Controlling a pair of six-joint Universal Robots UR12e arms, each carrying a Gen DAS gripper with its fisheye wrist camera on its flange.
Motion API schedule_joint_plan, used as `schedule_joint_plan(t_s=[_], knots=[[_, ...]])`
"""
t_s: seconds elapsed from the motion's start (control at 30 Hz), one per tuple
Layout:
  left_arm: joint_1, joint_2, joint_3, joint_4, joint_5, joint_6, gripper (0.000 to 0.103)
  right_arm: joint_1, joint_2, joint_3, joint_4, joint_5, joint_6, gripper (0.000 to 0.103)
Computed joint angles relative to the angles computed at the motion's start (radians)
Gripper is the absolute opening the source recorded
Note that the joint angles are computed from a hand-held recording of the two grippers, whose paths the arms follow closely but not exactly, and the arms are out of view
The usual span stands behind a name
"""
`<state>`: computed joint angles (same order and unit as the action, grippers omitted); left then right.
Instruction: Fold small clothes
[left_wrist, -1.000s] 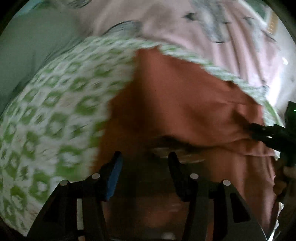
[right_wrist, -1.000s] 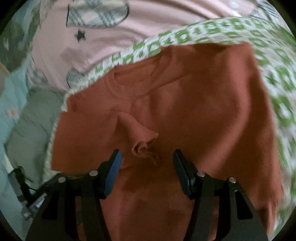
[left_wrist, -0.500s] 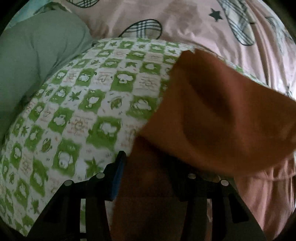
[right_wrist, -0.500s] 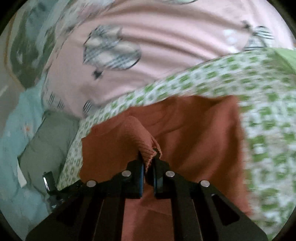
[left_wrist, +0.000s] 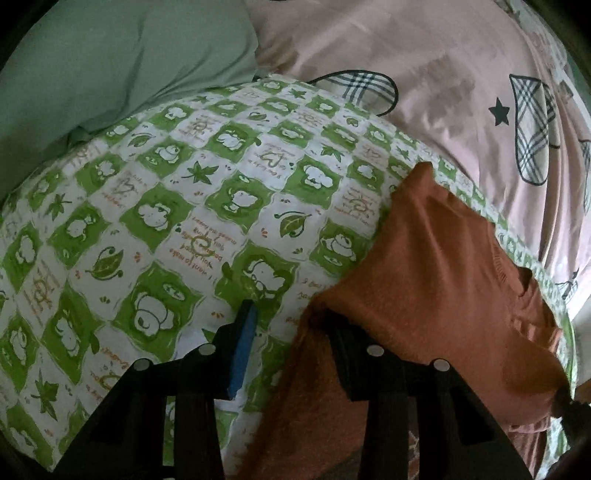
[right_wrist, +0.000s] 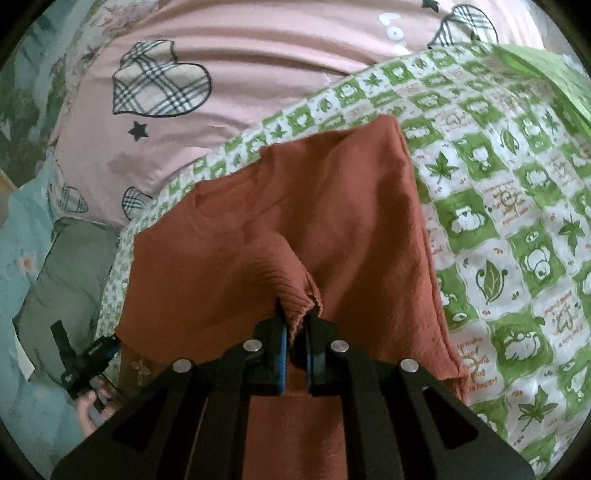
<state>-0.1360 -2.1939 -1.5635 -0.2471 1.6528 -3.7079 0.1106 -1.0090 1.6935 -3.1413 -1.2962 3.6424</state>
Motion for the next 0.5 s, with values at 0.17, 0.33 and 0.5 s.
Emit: schedule_joint_plan(t_s=[0.17, 0.33, 0.5], knots=[[0.001, 0.005, -0.006, 0.001, -0.005, -0.001, 0.042, 0.01, -0.007, -0.006, 0.017, -0.08, -0.013, 0.009], [0.003, 0.0, 0.003, -0.01, -0.011, 0.005, 0.042, 0.014, -0.01, -0.011, 0.192, -0.146, 0.039, 0.016], [0.003, -0.003, 0.008, -0.017, -0.011, 0.008, 0.042, 0.048, -0.032, 0.013, 0.029, -0.253, 0.005, 0.022]])
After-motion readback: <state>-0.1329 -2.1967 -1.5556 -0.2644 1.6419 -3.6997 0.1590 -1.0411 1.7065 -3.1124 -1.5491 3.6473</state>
